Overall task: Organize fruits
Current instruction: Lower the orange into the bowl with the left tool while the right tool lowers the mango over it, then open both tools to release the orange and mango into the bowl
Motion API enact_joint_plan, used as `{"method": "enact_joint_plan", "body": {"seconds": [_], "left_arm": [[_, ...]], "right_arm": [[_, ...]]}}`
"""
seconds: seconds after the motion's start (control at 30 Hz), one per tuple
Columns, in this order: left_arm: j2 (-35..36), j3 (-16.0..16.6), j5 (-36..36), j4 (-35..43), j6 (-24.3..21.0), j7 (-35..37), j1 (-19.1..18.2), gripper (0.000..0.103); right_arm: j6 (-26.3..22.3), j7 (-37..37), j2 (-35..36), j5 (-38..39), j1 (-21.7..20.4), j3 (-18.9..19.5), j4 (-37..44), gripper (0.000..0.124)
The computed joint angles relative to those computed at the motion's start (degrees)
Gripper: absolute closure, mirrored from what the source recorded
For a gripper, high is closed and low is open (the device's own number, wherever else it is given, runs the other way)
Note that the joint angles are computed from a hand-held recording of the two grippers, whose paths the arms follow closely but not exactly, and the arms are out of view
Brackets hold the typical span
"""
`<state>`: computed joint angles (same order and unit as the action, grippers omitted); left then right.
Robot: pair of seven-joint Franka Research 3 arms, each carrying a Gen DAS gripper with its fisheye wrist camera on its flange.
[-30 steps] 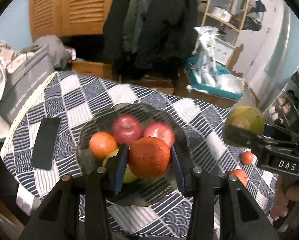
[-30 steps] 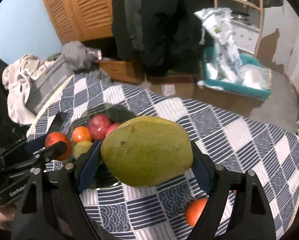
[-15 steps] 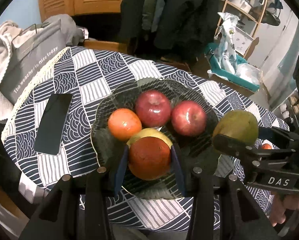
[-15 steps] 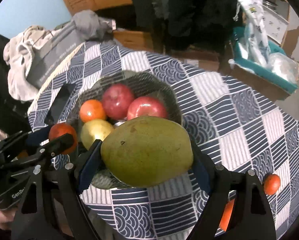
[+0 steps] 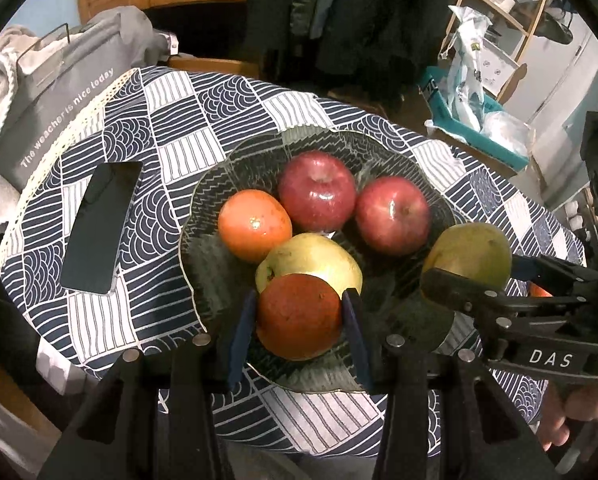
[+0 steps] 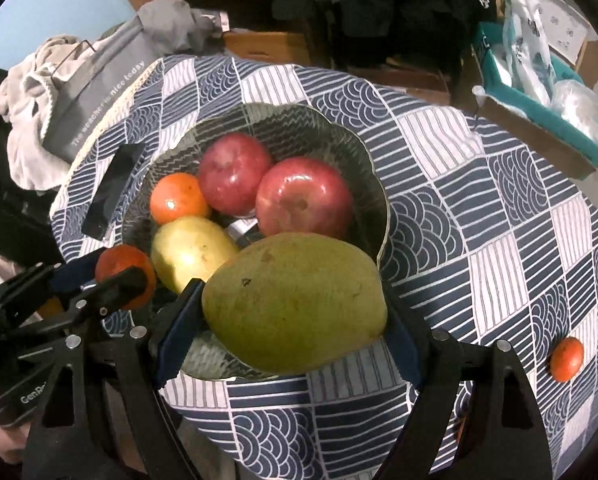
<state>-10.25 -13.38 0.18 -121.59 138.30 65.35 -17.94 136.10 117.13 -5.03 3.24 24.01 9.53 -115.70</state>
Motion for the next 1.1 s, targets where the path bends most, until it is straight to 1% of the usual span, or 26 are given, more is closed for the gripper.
{"method": "enact_joint_plan", "body": {"seconds": [0.1,0.2,0.23,0.27,0.4,0.43,0.47,0.53,0.63,0.73,0.9,0.97,1.1], "left_arm": [[0.0,-0.1,0.4,0.0,0.0,-0.1,0.0,0.058],[-0.1,-0.3,1.2,0.3,-0.1,-0.4,0.0,0.055],[0.0,-0.2,1.2,0.3,-0.2,-0.5,0.0,0.052],[-0.1,-0.2,1.0,0.3,-0.1,-0.4,-0.1,0.051],[-0.4,-0.2,1.0,0.5,-0.4,-0.6,-0.1,0.051],[-0.5,-0.1,0.9,0.5,-0.3,-0.7,-0.1,0.049],[-0.6,-0.2,0.9,0.7,-0.3,-0.9,-0.1,0.045],[-1.0,-0.3,1.1,0.8,0.5,-1.5,-0.1,0.041],[-1.5,-0.4,1.4,1.1,1.3,-1.7,-0.4,0.039],[-1.8,-0.6,1.7,1.7,1.9,-2.0,-0.7,0.035],[-2.1,-1.3,3.1,3.0,2.4,-2.9,-1.2,0.032],[-2.3,-1.7,4.4,3.3,2.7,-3.7,-1.2,0.027],[-2.6,-2.3,6.8,4.0,3.4,-5.1,-1.5,0.026]], "right_arm": [[-0.3,0.8,0.0,-0.9,-0.1,0.1,-0.2,0.040],[2.5,0.6,-1.1,-0.3,-0.2,-0.1,-1.1,0.040],[2.6,1.0,-1.4,-0.8,-0.4,-0.1,-0.9,0.039],[2.6,1.7,-1.7,-2.0,-0.7,0.1,-0.7,0.039],[3.2,3.5,-3.2,-3.2,-1.3,0.2,-0.8,0.039],[3.3,4.0,-3.4,-3.9,-1.6,0.4,-0.7,0.039],[3.1,5.0,-3.9,-5.2,-1.9,0.6,-0.8,0.039],[2.3,6.8,-4.7,-8.1,-2.5,1.2,-0.7,0.039],[0.5,10.0,-6.2,-13.9,-3.6,2.4,-0.6,0.039],[-1.1,12.1,-8.0,-18.5,-4.4,3.3,-1.0,0.039],[-1.2,13.7,-11.3,-20.8,-5.5,3.8,-2.6,0.039],[-1.1,14.1,-13.0,-21.4,-6.1,4.1,-3.5,0.039],[-1.0,15.2,-16.2,-23.0,-7.6,5.3,-5.2,0.039]]}}
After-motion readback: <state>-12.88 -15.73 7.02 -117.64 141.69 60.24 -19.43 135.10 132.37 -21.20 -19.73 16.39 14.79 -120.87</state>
